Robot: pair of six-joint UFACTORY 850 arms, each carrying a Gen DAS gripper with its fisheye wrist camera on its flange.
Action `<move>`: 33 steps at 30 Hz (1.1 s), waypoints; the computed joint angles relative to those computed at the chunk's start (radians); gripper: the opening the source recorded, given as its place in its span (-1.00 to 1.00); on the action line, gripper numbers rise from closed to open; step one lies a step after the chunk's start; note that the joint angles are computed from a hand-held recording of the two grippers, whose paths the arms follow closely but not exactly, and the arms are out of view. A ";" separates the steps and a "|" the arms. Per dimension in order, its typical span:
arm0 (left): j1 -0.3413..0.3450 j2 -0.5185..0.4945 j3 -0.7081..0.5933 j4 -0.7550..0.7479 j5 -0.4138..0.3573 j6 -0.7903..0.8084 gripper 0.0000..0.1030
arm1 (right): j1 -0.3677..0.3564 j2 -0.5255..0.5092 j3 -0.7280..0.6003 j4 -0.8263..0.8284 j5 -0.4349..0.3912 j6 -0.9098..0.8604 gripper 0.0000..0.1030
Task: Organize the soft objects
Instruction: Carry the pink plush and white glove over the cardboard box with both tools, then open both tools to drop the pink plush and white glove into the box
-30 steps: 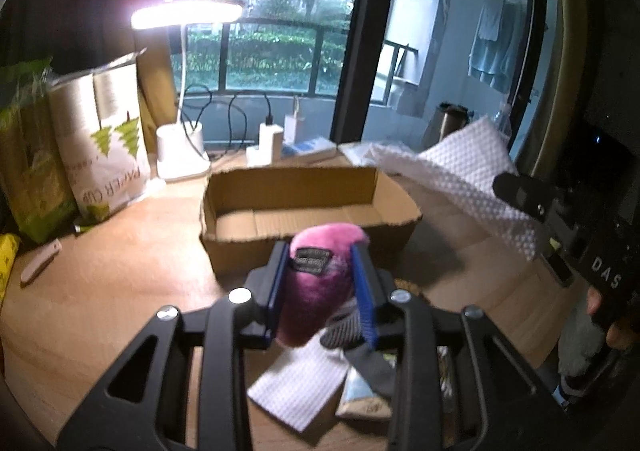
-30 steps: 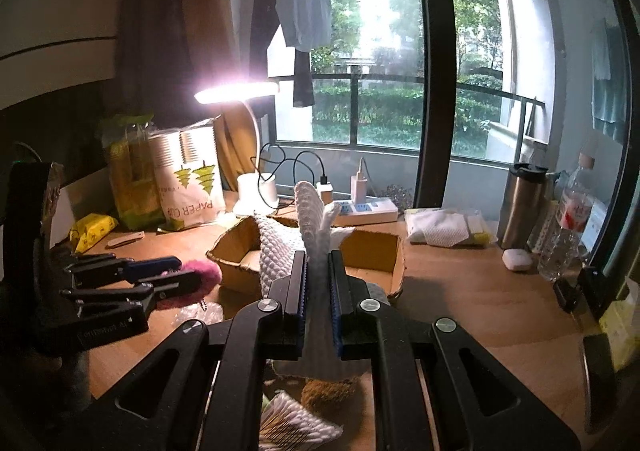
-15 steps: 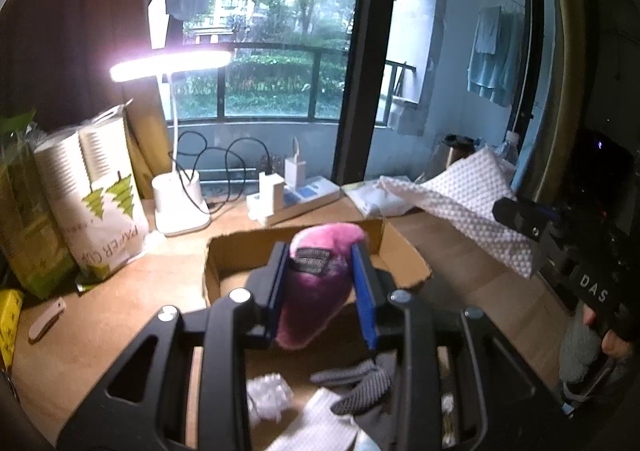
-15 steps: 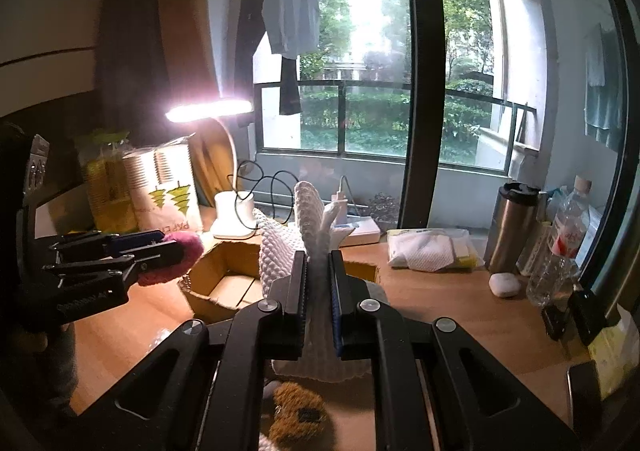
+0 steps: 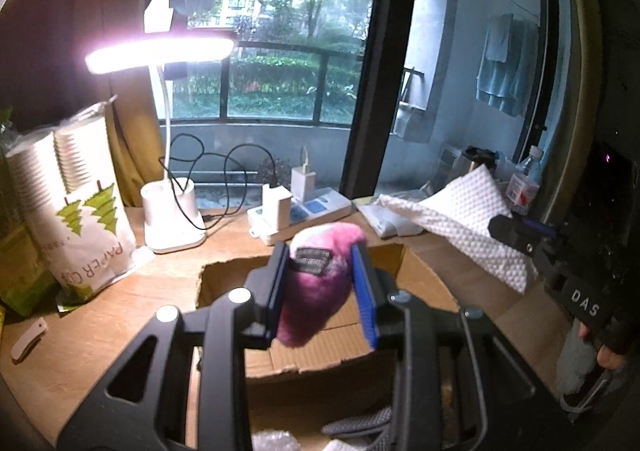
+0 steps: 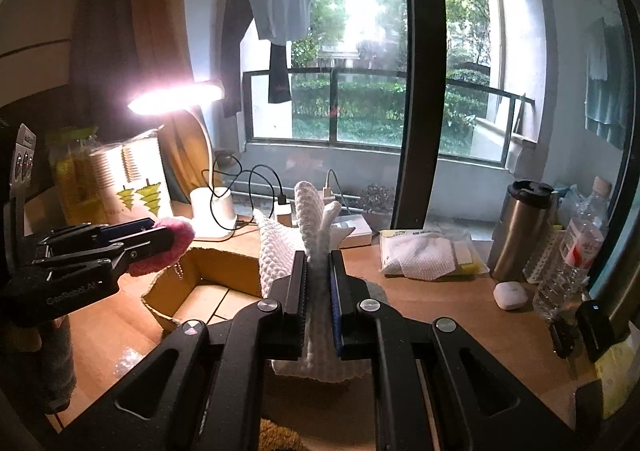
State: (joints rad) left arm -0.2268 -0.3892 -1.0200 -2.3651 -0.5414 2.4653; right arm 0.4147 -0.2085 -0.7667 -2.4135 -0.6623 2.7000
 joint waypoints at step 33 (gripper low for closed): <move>-0.023 -0.171 -0.147 0.250 0.073 -0.277 0.38 | -0.069 -0.193 -0.147 -0.122 0.135 0.140 -0.06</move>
State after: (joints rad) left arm -0.2499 -0.5605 -1.1674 -2.1148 -0.4689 2.1879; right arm 0.3461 -0.4015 -0.9137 -2.5350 -0.5274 2.8401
